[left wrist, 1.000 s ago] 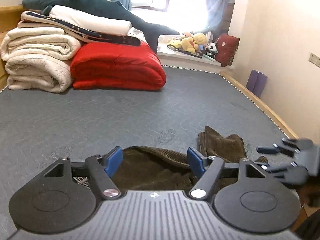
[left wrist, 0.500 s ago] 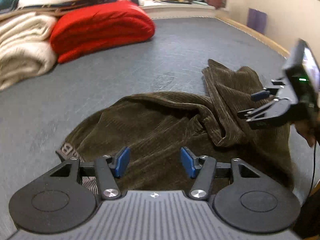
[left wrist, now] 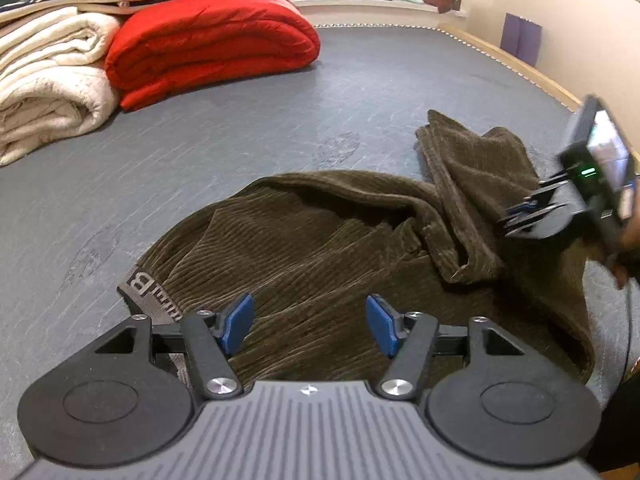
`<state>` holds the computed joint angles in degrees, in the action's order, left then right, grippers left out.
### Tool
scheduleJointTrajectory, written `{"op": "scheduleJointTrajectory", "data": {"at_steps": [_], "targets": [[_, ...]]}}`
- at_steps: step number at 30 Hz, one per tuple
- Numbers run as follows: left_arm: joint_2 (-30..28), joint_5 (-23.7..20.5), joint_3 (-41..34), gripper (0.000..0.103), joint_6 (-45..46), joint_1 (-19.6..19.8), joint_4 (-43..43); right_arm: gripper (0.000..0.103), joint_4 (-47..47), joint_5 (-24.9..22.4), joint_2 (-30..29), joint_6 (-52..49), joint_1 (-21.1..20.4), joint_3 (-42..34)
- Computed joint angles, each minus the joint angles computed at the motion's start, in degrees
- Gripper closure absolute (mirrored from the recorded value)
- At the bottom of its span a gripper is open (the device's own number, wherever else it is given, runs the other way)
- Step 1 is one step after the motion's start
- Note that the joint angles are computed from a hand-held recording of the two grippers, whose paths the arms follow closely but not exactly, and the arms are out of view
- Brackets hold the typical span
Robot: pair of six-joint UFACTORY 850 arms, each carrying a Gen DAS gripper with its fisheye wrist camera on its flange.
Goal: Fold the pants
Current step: 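Grasp the pant leg cuff with the right tool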
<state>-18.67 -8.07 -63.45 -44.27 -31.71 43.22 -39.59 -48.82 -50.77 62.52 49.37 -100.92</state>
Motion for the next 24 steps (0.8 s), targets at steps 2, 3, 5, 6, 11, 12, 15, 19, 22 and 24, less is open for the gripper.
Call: {"op": "scheduleJointTrajectory", "data": {"at_steps": [2,3,5,6,11,12,15,19,22,24], "targets": [[0.5,-0.2,0.5,0.035,-1.1,0.0,0.9,0.095,-2.2,2.0,3.2,3.1,0.3,4.4],[0.7,-0.3,0.8,0.035,-2.7,-0.1,2.6,0.095,-3.8,2.6,5.0,5.1,0.7,6.7],[1.2,-0.5,1.3,0.035,-5.4,-0.5,5.3,0.096,-7.0,5.0,9.4,10.1,1.3,12.6],[1.5,-0.5,1.6,0.035,-6.2,-0.6,6.0,0.096,-8.8,6.4,11.6,12.6,1.5,15.7],[2.5,-0.6,2.8,0.035,-9.9,-1.6,10.3,0.096,-13.5,8.8,22.2,23.8,3.1,30.2],[2.6,-0.9,3.0,0.035,-10.2,-1.8,10.9,0.096,-13.9,9.0,24.6,26.2,3.4,33.4],[2.8,-1.2,3.6,0.035,-11.4,-2.2,13.0,0.096,-12.0,9.9,30.6,30.4,4.3,41.5],[2.3,-2.0,3.5,0.035,-11.9,-2.5,14.5,0.096,-4.9,11.4,35.9,29.8,5.2,49.5],[1.3,-2.8,2.6,0.035,-2.8,-2.3,4.5,0.096,-3.6,12.4,38.6,31.5,6.0,53.1],[0.9,-2.7,2.2,0.034,3.7,-2.1,-2.7,0.095,-8.6,11.0,39.7,36.4,7.2,53.7]]}}
